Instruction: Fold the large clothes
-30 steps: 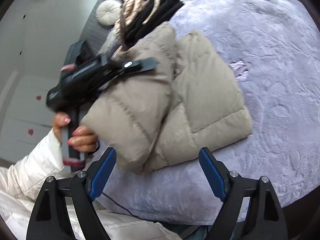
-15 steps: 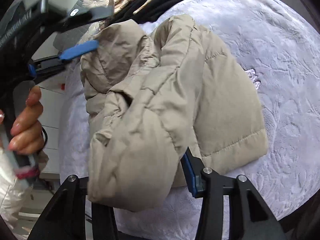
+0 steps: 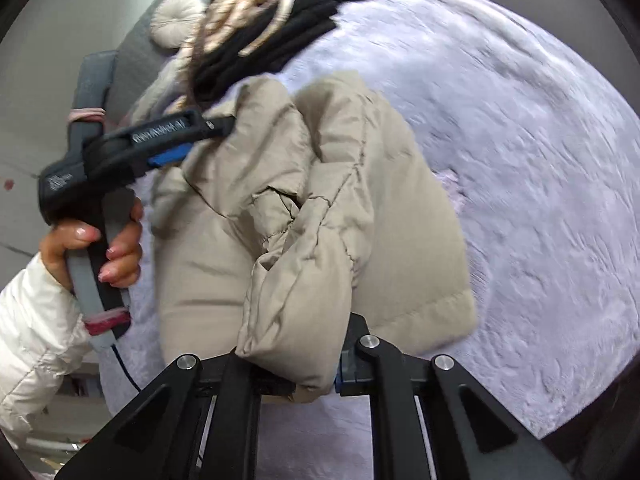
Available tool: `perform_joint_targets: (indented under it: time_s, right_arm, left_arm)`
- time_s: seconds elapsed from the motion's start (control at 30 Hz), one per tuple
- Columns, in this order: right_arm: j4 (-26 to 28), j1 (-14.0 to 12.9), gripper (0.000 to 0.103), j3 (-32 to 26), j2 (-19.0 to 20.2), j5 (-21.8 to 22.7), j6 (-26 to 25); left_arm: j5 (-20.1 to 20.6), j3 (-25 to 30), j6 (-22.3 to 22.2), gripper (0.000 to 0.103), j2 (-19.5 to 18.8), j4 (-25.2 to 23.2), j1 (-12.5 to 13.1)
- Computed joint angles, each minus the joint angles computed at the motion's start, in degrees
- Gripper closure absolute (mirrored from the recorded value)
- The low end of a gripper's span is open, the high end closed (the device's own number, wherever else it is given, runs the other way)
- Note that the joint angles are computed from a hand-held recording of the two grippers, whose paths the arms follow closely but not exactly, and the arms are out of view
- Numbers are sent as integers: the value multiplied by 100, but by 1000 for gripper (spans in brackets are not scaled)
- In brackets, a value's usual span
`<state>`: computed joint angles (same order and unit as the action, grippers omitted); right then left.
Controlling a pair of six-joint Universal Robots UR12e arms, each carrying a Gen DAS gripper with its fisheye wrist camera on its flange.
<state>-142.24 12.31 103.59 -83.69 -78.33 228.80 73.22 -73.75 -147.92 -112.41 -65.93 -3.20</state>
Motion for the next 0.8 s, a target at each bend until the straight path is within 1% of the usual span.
perform_joint_targets:
  time_s: [0.03, 0.07, 0.13, 0.17, 0.2, 0.3, 0.33, 0.37, 0.4, 0.43, 0.5, 0.53, 0.57, 0.6, 0.67, 0.7, 0.73, 0.77, 0.8]
  right_arm:
    - [-67, -62, 90, 102, -32, 113, 115]
    - [-235, -158, 89, 275, -67, 336, 339]
    - [-472, -336, 79, 509, -139, 691, 890]
    - [-587, -416, 79, 614, -193, 821, 1118]
    - [-545, -468, 76, 680, -290, 797, 1220]
    - [-41, -472, 75, 621, -565, 269, 958]
    - [10, -433, 75, 564, -657, -8, 761]
    - [43, -403, 75, 496, -712, -191, 556]
    - [19, -352, 75, 391, -724, -388, 209]
    - [-128, -333, 75, 313, -720, -375, -181]
    - [-259, -338, 75, 141, -646, -71, -856]
    - [-168, -307, 75, -11, -552, 62, -1192]
    - [-9, -269, 75, -141, -448, 141, -1403]
    - [188, -224, 75, -233, -373, 143, -1486]
    - [696, -155, 75, -362, -185, 2, -1518]
    - [1100, -153, 75, -390, -111, -46, -1497]
    - [1361, -193, 78, -330, -95, 82, -1469]
    - [1443, -249, 80, -249, -63, 301, -1393]
    - [1402, -289, 81, -134, -65, 455, -1280]
  left_arm:
    - [38, -43, 34, 29, -16, 62, -57]
    - [91, -98, 51, 29, -21, 148, -113]
    - [318, -175, 73, 29, -47, 295, -231]
    - [379, -187, 60, 29, -55, 328, -262]
    - [376, -176, 2, 29, -68, 306, -270]
    - [299, -68, -112, 29, -122, 107, -233]
    - [310, -35, -121, 29, -143, 63, -224]
    - [327, -14, -125, 29, -158, 42, -220]
    - [343, 4, -127, 27, -171, 23, -214]
    - [353, 13, -133, 27, -179, 17, -205]
    - [370, 28, -137, 27, -190, -13, -201]
    - [395, 33, -131, 27, -196, -16, -206]
    - [443, 41, -120, 27, -202, -22, -216]
    - [470, 51, -115, 27, -206, -33, -222]
    - [557, 126, -141, 27, -217, -128, -237]
    - [578, 159, -162, 27, -215, -173, -237]
    - [559, 217, -200, 27, -203, -247, -221]
    - [497, 244, -221, 27, -178, -280, -194]
    - [376, 273, -220, 27, -138, -320, -148]
